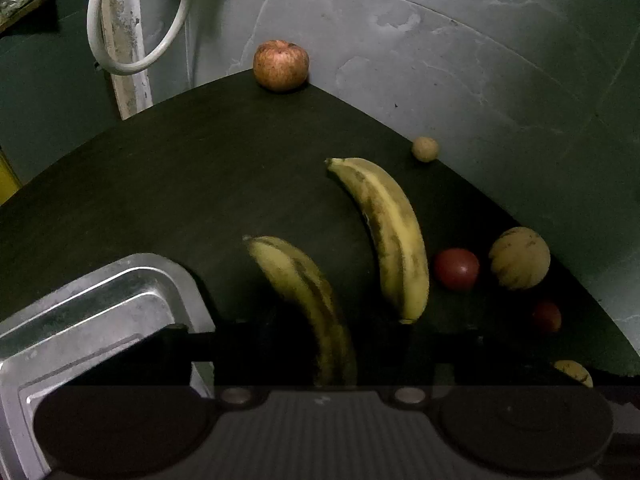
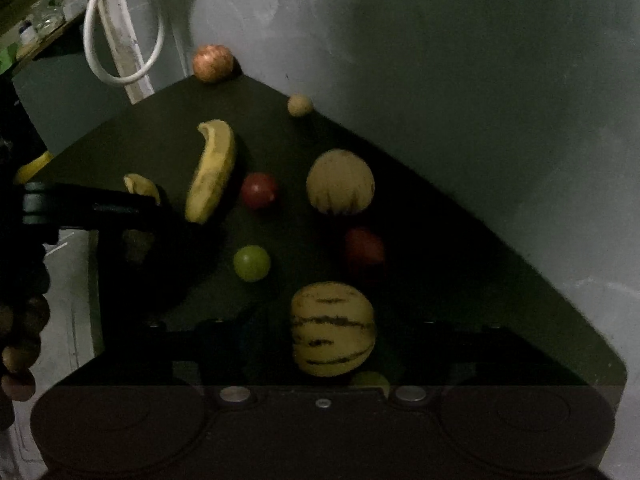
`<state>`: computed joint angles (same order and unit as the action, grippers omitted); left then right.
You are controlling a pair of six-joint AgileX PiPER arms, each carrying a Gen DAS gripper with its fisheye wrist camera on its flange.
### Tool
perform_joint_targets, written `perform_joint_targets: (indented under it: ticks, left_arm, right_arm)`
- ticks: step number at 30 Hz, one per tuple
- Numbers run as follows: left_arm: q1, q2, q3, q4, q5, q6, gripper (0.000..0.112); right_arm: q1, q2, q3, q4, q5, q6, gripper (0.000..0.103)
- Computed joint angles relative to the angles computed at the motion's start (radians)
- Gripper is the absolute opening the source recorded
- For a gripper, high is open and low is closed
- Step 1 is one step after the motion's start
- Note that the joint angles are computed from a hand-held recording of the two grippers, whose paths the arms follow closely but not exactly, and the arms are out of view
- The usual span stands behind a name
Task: Organize fruits
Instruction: 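Reach the left tool to the banana while the right tool approaches the striped pepino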
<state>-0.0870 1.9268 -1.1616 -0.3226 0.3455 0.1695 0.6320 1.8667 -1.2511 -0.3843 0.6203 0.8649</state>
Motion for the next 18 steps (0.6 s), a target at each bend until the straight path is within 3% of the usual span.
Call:
perform_joint_targets:
  ticks: [6, 18]
  left_arm:
    - [0.003, 0.001, 0.001, -0.005, -0.001, 0.019, 0.035]
    - [0.0, -0.01, 0.021, -0.033, -0.002, 0.069, 0.031]
  right_arm:
    - [-0.016, 0.027, -0.013, 0.043, 0.004, -0.037, 0.053]
    - [-0.037, 0.032, 0.006, 0.072, -0.045, -0.03, 0.051]
